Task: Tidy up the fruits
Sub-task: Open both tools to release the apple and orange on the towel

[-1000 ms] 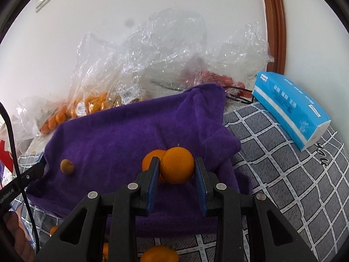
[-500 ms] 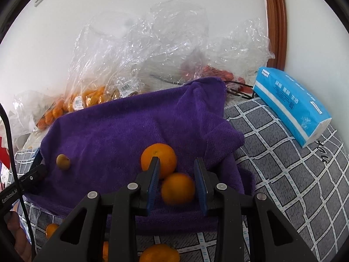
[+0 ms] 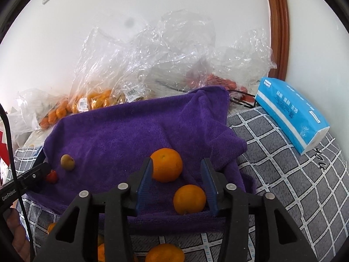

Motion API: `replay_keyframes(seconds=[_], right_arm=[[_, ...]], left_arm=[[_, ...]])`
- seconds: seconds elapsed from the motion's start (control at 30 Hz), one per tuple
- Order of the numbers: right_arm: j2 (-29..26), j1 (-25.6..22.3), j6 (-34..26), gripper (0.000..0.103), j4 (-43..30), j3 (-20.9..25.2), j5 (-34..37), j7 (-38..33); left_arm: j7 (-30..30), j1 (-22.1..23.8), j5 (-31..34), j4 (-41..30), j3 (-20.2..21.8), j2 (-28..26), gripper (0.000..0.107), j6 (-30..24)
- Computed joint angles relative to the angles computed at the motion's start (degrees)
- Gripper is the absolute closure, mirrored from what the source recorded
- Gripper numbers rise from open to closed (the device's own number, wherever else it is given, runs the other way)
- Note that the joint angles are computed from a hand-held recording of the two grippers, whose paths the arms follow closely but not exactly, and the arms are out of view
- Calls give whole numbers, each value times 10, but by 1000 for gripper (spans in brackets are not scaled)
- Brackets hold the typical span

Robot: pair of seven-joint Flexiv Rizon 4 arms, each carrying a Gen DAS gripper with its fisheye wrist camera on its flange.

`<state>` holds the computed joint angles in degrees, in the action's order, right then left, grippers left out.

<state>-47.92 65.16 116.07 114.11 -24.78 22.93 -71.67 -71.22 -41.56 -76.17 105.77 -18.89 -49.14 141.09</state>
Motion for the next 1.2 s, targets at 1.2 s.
replay_keyframes(seconds=[1.2], right_arm=[[46, 30, 49, 52, 29, 10, 101, -99]], left_arm=[[19, -12, 23, -10, -8, -11, 67, 72]])
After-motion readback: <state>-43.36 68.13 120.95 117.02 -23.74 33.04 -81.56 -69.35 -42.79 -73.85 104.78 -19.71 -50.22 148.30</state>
